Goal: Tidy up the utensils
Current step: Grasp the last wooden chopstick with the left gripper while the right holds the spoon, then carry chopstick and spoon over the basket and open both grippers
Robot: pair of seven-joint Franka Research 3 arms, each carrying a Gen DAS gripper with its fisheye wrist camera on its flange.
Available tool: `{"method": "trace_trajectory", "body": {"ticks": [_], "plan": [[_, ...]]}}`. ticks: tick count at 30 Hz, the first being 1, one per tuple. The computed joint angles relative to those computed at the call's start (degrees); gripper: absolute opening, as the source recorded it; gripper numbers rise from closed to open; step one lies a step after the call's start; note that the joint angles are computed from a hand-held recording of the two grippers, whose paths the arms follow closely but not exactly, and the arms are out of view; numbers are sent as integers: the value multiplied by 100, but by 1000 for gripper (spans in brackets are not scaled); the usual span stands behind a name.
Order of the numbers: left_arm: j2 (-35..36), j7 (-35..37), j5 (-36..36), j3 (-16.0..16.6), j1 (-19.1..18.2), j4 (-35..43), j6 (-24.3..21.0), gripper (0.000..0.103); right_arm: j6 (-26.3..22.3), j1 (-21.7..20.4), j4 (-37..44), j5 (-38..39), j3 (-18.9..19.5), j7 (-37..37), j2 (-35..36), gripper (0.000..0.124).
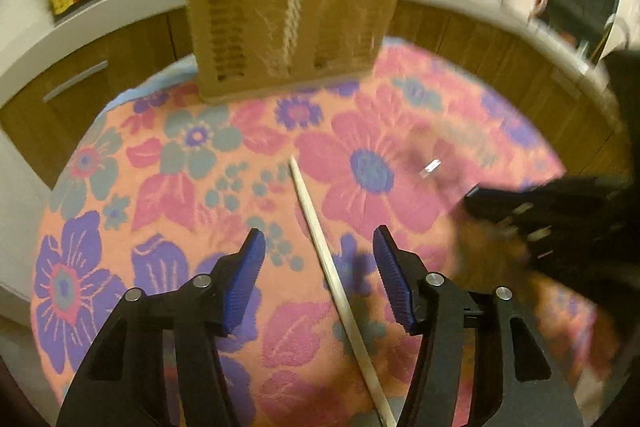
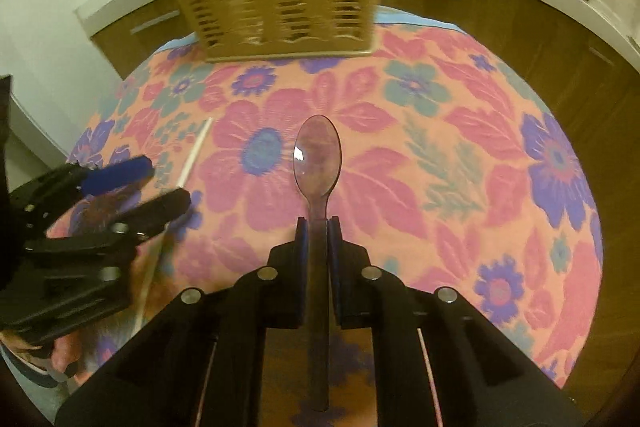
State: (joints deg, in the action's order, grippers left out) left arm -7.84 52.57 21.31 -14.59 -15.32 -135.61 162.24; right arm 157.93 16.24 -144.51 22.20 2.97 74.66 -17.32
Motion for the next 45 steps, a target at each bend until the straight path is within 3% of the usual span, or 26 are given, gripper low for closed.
{"method": "trace_trajectory", "body": {"ticks": [4, 7, 9, 11, 14, 15, 19, 20, 24, 27, 30, 33, 35, 37, 39, 41, 42, 44, 45], "plan": [[118, -549, 838, -213, 80, 261, -559, 52, -50, 51, -106, 153, -148, -249, -146, 8], [166, -497, 879, -164, 5, 342, -717, 52, -75, 78, -128, 264, -145, -358, -134, 8], [160, -349, 730, -115, -47, 346, -736, 46, -91, 96, -104, 295, -101, -341, -91, 8], [125, -261, 730, -102, -68, 330, -751, 36, -97, 133, -100, 360, -96, -382, -64, 8], [66, -243, 827, -119, -66, 283, -778, 6, -155, 199, -69, 532, -154, -500, -49, 8], [46, -290, 915, -126, -47, 264, -789, 4, -172, 200, -63, 570, -160, -525, -50, 8], [-103, -138, 538, -5, -84, 19, -400, 4, -179, 154, -59, 562, -113, -508, -77, 8], [-182, 198, 75, 130, -186, -140, -139, 4, -179, 150, -65, 557, -109, -516, -86, 8], [-338, 917, -940, 361, -381, -440, 195, 4, -193, 98, -73, 520, -107, -469, -48, 8], [-376, 1282, -1322, 391, -436, -468, 127, 4, -313, 212, -21, 948, -311, -739, -10, 8], [-416, 1304, -1150, 233, -316, -444, -64, 5, -381, 132, -13, 995, -278, -778, -22, 8], [-448, 1553, -1297, 267, -381, -465, -110, 20, -539, 69, -21, 972, -274, -791, -76, 9], [-437, 1490, -1143, 179, -296, -409, -197, 32, -832, 70, 75, 1144, -379, -880, -53, 14], [-342, 1486, -910, 91, -230, -216, -541, 32, -1071, 34, 193, 1288, -429, -939, -6, 41], [-261, 1578, -745, 44, -220, -59, -792, 32, -1149, -71, 300, 1138, -320, -805, 42, 47], [-240, 1705, -660, 30, -231, 26, -984, 29, -1284, -193, 449, 565, -108, -564, 144, 46], [-226, 1841, -692, 43, -262, 61, -1041, 26, -1229, -257, 466, 223, 26, -360, 163, 39], [-224, 1935, -703, 38, -275, 75, -1061, 3, -1197, -386, 530, -601, 294, 139, 202, 22], [-214, 1842, -557, -9, -240, 90, -1081, 3, -1248, -344, 573, -679, 273, 161, 220, 11]]}}
